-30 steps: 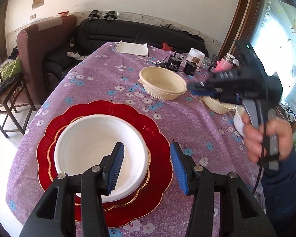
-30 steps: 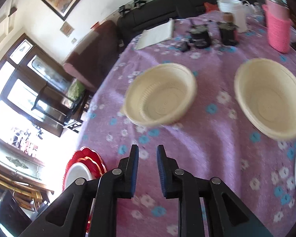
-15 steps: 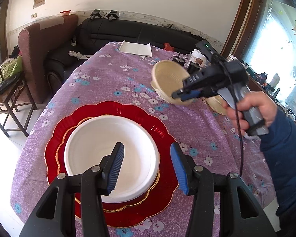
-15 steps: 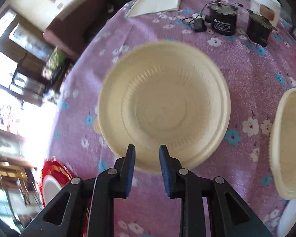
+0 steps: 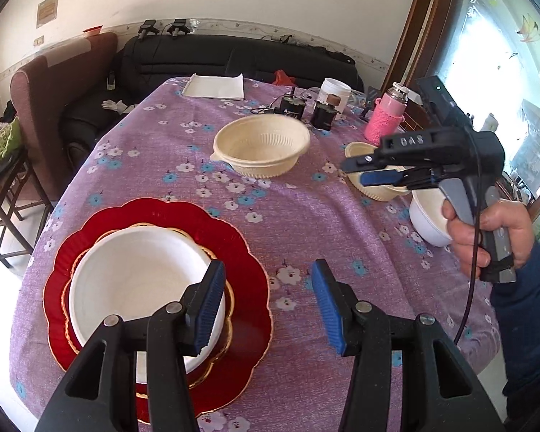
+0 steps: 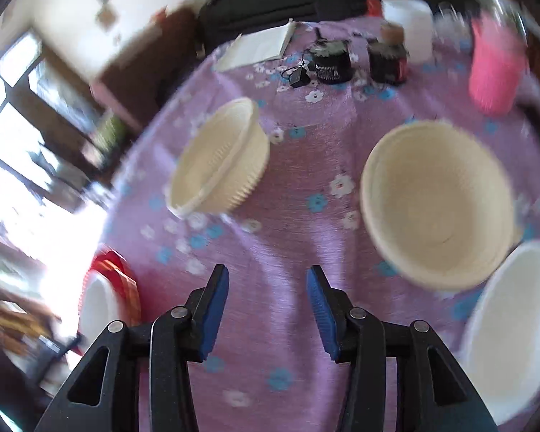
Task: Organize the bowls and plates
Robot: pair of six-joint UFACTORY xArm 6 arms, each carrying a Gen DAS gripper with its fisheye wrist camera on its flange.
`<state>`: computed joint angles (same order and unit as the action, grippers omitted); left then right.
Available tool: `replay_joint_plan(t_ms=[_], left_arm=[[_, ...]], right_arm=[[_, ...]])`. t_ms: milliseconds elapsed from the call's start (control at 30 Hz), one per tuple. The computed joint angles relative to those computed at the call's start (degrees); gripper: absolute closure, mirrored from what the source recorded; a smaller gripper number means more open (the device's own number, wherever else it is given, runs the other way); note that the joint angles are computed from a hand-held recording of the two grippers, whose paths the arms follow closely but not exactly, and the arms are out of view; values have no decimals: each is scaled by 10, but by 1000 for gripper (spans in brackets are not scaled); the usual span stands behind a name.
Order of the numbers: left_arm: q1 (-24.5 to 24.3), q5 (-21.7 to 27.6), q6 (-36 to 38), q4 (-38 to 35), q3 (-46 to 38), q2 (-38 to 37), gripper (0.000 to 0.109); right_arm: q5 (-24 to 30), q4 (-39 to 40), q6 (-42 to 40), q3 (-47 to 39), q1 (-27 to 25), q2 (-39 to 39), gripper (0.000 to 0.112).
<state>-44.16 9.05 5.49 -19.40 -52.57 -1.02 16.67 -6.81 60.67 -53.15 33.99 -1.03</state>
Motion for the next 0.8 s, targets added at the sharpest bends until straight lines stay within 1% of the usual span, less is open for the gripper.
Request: replay_joint_plan(t_ms=[33, 67, 100, 133, 167, 233, 267, 300, 367, 400, 433, 467, 567, 633, 700, 800], left_arm=[[0, 0, -8, 10, -1, 0, 60], [2, 3, -19, 24, -3, 0, 60], [4, 6, -31, 38, -5, 1, 60], [7, 9, -46, 55, -7, 0, 60], [9, 9, -51, 62, -9, 1, 60], [12, 7, -42, 51, -9, -1, 60], [14, 8, -39, 46, -10, -1, 59], [16, 9, -39, 45, -11, 0, 59], [19, 15, -33, 39, -17, 4, 59], [23, 21, -30, 39, -25, 10, 59], [25, 24, -24, 36, -32, 16, 59], [27, 29, -18, 34, -42, 23, 59], [37, 62, -20, 41, -91, 55, 59], [41, 80, -22, 45, -119, 72, 55], [39, 82, -33, 58, -133, 80, 54], [28, 78, -16, 44, -132, 79, 52]], right_arm=[[-41, 35, -6, 13, 0, 3, 62], [-67, 45, 6, 9, 0, 16, 62], [-80, 32, 33, -7, -1, 37, 62], [-84, 5, 67, -22, -5, 53, 61], [-81, 3, 79, -42, -6, 71, 61], [-102, 47, 79, -62, -7, 103, 61], [-117, 79, 64, -70, -8, 120, 60], [-116, 110, 44, -82, -9, 135, 60], [-130, 142, 29, -93, -13, 158, 62], [-115, 164, -1, -111, -12, 172, 78], [-101, 184, -26, -119, -13, 178, 91], [-99, 188, -27, -117, -14, 178, 93], [-73, 131, 0, -109, -21, 160, 98], [-66, 129, -9, -82, -19, 131, 99], [-64, 123, -16, -46, -17, 95, 100], [-22, 85, -32, 9, -8, 21, 100]])
